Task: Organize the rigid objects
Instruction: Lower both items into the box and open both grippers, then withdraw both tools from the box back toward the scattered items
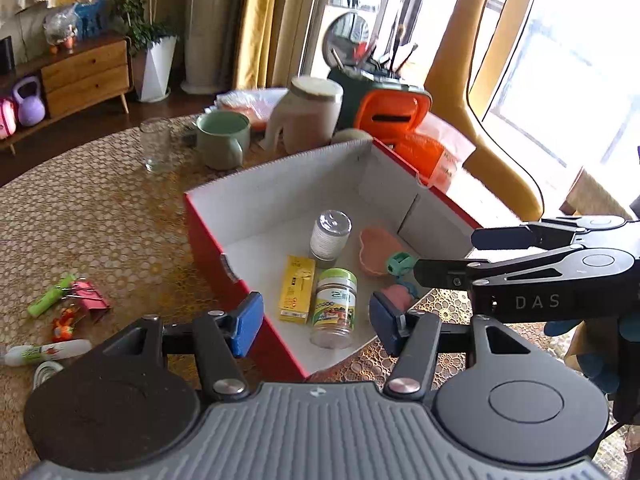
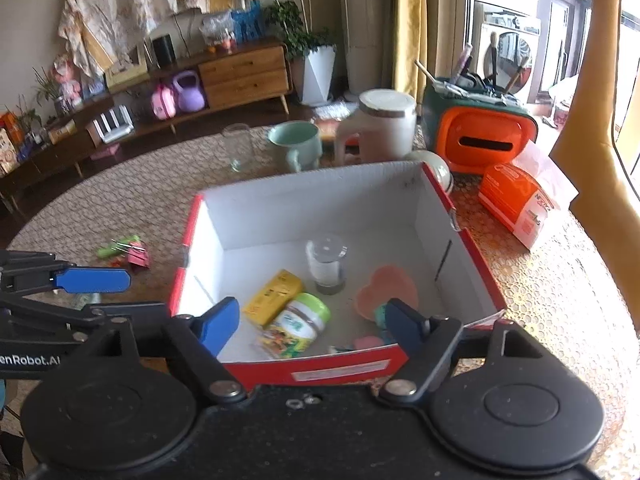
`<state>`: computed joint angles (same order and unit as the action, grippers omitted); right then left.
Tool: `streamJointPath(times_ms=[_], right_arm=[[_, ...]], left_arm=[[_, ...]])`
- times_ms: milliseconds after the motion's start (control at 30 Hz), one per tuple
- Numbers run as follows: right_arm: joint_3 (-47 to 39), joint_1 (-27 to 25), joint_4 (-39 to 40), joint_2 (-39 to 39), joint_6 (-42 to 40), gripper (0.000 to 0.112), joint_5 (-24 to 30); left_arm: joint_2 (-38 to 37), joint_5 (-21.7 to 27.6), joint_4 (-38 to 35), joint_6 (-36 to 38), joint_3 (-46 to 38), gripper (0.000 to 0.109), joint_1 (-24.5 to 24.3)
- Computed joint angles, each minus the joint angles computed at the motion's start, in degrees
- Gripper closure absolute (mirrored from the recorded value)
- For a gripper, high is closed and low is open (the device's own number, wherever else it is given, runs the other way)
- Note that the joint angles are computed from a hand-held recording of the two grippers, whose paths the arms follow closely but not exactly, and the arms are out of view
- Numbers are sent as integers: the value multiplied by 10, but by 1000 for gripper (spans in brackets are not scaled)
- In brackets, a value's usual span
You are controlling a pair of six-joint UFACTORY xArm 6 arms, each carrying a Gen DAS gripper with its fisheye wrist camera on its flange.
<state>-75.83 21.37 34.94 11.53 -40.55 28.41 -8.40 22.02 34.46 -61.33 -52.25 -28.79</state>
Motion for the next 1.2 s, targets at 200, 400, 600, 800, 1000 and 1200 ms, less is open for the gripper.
streamJointPath(times_ms=[200,400,600,800,1000,1200], right_arm=[[52,25,62,-48,-42,27,-31],[94,59,147,-83,-104,22,-57],[122,94,215,-98,-155,14,-76],[146,136,279,-102,-214,10,-95],[152,183,303,-89,-213,10,-130],[148,229,297,-66,-204,10,-158]], left_arm=[[-76,-4,59,-65,62,51,7],[-155,4,95,-106,125,39,14],[-237,25,92,-110,191,32,21],[-330,48,77,-95,262,26,43],[-429,67,38,-50,333,26,81],[-516,71,-41,31,393,25,139]])
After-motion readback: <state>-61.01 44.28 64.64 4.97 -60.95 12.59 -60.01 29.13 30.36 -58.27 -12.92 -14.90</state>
